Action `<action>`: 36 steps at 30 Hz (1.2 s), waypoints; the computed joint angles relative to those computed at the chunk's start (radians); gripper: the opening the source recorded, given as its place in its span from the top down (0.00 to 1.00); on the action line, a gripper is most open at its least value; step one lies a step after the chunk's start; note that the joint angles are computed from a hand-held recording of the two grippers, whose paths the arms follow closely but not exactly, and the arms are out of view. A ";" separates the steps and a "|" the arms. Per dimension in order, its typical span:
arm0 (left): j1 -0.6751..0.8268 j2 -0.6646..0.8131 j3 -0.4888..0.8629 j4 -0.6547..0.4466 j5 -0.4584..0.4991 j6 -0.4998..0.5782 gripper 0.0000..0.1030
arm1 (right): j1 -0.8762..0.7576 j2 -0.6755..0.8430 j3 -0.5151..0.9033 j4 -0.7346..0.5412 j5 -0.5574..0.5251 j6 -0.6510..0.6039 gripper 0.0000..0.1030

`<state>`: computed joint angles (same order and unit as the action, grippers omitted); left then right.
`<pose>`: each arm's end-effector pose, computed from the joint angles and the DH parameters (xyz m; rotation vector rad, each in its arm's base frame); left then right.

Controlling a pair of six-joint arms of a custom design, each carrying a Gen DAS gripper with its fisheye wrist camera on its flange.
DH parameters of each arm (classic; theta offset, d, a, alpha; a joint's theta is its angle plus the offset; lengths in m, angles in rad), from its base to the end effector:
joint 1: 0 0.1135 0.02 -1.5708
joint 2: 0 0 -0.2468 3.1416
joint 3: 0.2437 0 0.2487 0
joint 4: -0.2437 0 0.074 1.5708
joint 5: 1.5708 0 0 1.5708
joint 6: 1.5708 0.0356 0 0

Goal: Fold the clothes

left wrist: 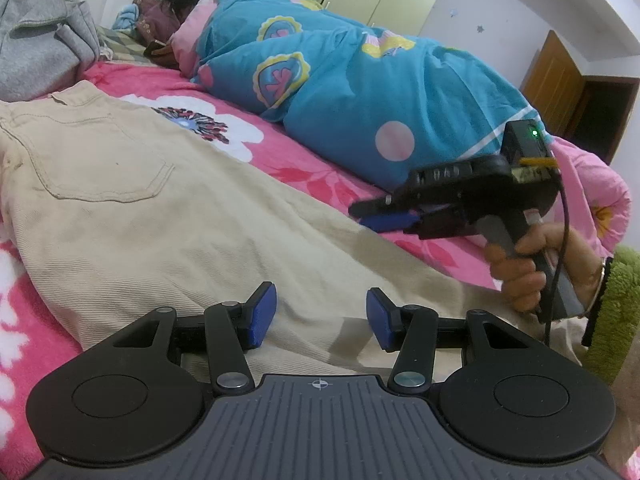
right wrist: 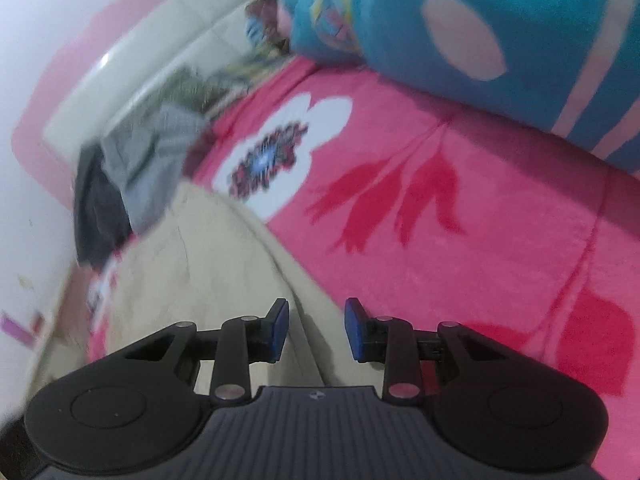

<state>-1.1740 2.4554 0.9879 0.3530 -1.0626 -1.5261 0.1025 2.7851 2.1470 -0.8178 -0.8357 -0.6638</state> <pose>0.1584 -0.2977 -0.0460 -0.6220 1.9307 -0.1967 0.4868 0.0766 0.0068 -1.0348 2.3895 1.0691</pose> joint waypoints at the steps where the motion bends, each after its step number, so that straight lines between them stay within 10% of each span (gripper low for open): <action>1: 0.000 0.000 0.000 -0.001 0.000 0.000 0.52 | 0.006 -0.027 -0.051 0.023 0.018 -0.036 0.68; 18: 0.003 0.001 0.000 0.002 0.002 0.005 0.51 | 0.098 -0.486 -0.947 0.884 0.256 -0.313 0.69; 23: 0.004 0.001 0.001 0.002 0.002 0.006 0.51 | 0.114 -0.482 -0.970 0.923 0.282 -0.310 0.71; 26: 0.005 0.000 0.002 -0.003 0.003 0.007 0.51 | 0.116 -0.489 -0.993 0.944 0.282 -0.309 0.92; 36: 0.001 -0.003 -0.005 0.005 -0.001 0.004 0.51 | 0.165 -0.529 -1.211 1.435 0.440 -0.282 1.00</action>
